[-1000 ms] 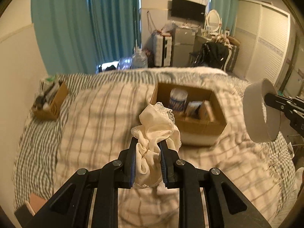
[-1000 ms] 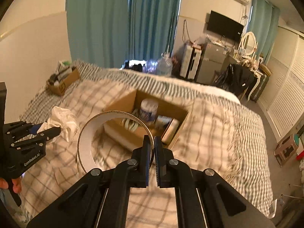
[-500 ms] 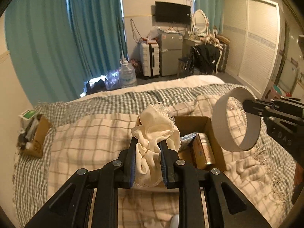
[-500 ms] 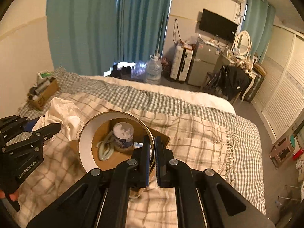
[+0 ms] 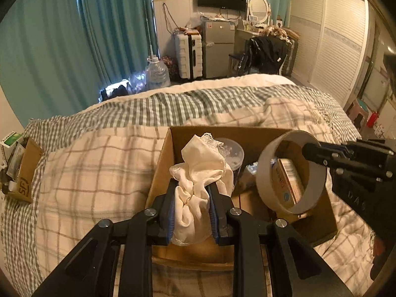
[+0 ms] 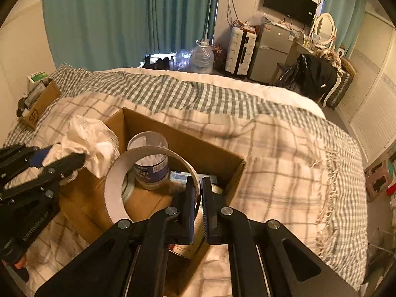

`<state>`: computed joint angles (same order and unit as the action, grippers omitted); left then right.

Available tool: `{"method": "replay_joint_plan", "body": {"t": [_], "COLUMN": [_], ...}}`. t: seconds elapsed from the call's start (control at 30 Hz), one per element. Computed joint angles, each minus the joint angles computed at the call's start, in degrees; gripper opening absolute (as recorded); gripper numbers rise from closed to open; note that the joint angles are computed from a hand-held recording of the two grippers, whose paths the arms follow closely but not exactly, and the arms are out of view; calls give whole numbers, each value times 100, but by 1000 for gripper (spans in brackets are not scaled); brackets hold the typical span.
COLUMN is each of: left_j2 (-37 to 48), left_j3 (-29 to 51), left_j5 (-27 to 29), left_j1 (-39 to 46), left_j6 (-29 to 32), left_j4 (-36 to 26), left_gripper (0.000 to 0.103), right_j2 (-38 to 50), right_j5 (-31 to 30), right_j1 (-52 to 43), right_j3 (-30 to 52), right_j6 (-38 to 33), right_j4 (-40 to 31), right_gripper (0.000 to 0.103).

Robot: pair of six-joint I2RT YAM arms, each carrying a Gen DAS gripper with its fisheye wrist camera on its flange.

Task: Organize objects
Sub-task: 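Carry the cloth and tape roll into the cardboard box and open both tools, then withdraw both tools and move toward the bunny figurine and earbud case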

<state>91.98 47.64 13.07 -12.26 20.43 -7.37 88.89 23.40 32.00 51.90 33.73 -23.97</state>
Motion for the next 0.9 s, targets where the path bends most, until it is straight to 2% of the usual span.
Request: {"method": "replay_joint_plan", "body": {"t": [0.03, 0.1, 0.13, 0.17, 0.2, 0.23, 0.3, 0.37, 0.53, 0.73, 0.9], "left_j2": [29, -149, -247, -413, -635, -709, -1123, -1427, -2410, -3444, -4120], "left_j3": [21, -55, -83, -176, -284, -301, -438, -502, -667, -893, -1245], "left_j5": [-10, 107, 66, 50, 58, 83, 172, 222, 579, 936, 1225], "left_j1": [-21, 97, 79, 122, 202, 268, 468, 627, 1174, 1988, 2706], "left_j6": [3, 129, 85, 73, 104, 156, 329, 401, 503, 899, 1261], "left_j4": [-7, -149, -160, -149, -183, -215, -423, -624, -1338, -2180, -2621], "left_gripper": [27, 45, 64, 76, 79, 81, 81, 88, 96, 96, 96], "right_j2": [-52, -175, -305, -378, -482, -590, -822, -1104, -1528, -1821, -1578], "right_j5": [-72, -212, -226, -179, -47, 69, 198, 335, 915, 1708, 2182], "right_j1": [3, 47, 110, 173, 279, 368, 535, 735, 1413, 2650, 3857], "right_j3": [-43, -72, -84, -71, -38, -2, 76, 160, 562, 969, 1207], "right_j6": [52, 135, 188, 241, 338, 425, 579, 724, 1214, 2357, 3846], "right_j4": [61, 92, 52, -16, -150, -291, -588, -896, -1893, -3213, -4352], "right_gripper": [8, 19, 36, 52, 58, 63, 64, 74, 76, 77, 78]}}
